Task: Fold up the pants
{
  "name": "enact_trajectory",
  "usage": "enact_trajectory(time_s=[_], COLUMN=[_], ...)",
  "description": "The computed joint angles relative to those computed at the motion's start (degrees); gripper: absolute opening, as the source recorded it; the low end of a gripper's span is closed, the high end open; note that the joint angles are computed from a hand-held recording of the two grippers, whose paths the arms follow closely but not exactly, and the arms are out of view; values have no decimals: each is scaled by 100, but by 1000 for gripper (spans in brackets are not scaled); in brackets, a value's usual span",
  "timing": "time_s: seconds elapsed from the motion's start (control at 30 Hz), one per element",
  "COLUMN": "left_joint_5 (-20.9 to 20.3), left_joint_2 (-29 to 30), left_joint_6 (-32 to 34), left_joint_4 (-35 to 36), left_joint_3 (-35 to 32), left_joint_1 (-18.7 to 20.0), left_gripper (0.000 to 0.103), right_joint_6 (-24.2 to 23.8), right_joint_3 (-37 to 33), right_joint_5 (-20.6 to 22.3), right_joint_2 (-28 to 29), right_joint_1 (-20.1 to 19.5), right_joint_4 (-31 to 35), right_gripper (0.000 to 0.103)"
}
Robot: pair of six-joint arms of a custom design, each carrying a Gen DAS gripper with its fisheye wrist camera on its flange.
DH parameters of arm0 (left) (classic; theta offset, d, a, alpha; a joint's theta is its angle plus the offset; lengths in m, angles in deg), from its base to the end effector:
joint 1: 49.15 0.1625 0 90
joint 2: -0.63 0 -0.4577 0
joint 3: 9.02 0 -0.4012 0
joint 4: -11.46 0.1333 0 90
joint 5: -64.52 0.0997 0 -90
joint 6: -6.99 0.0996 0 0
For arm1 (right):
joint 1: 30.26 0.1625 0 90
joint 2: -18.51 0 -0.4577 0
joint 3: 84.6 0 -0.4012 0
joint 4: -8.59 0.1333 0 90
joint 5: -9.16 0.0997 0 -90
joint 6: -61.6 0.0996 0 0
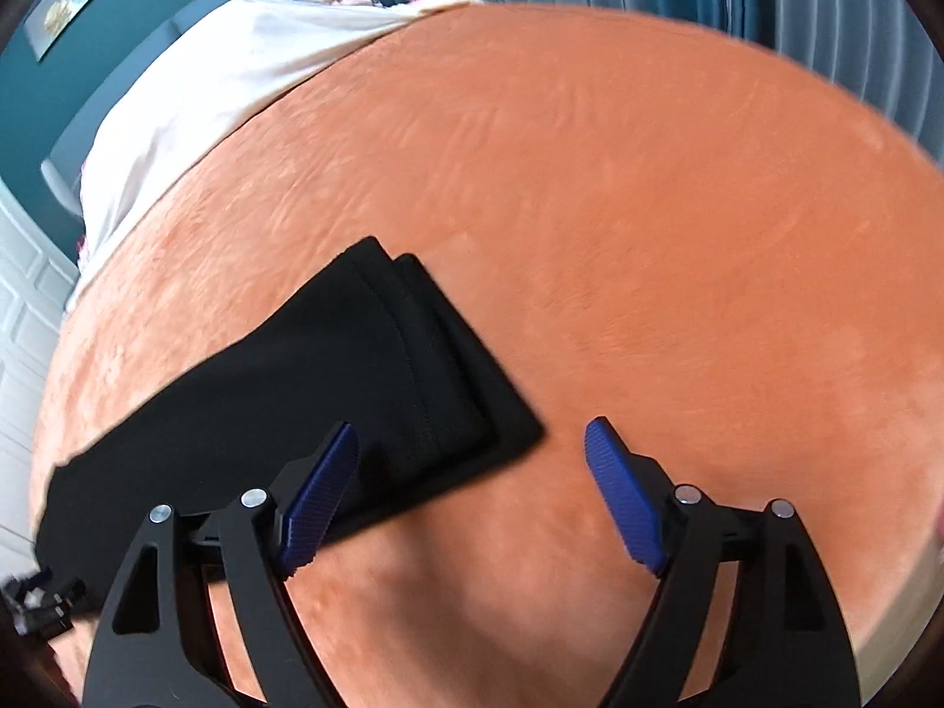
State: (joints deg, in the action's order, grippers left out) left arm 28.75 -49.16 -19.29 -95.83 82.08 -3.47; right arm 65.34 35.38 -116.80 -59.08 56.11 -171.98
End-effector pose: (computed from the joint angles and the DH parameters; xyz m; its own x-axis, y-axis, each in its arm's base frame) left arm -0.3109 -0.6248 0.1534 -0.4506 0.2887 -0.8447 0.4892 0.8714 0.0369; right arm 0.0417 -0.5249 0.3596 -0.7757 0.5304 0.3421 0.0930 0.6322 -0.7692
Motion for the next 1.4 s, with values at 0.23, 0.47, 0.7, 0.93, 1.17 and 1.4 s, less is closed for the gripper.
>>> enact_trajectory(time_s=[0.23,0.47,0.7,0.93,1.17,1.4], left_joint_5=[-104,-41,49,97,-34,-30], left_joint_2=[-177,-592,-1032,-1425,-1987,-2614], left_joint_6=[-93,-238,-393,-529,-571,-498], left_joint_4=[135,260,344,412,233,157], left_joint_3=[22,210,261,334,591,774], left_joint_1=[20,125,321,601,837,1033], left_gripper=[86,86,86,86,86,86], right_joint_6=[-130,192,812,1100,-153,-662], right_joint_3=[-198,-384,-600,-701,-2310,-3955], right_joint_5=[-67,370,89,-49,389,882], right_joint_2=[293,168,447,532,1853,3916], right_joint_1=[6,214,146,716,2255,2969], right_joint_4=[-109,510,831,360,1045,2427], right_gripper=[51,19,60,16,16,16])
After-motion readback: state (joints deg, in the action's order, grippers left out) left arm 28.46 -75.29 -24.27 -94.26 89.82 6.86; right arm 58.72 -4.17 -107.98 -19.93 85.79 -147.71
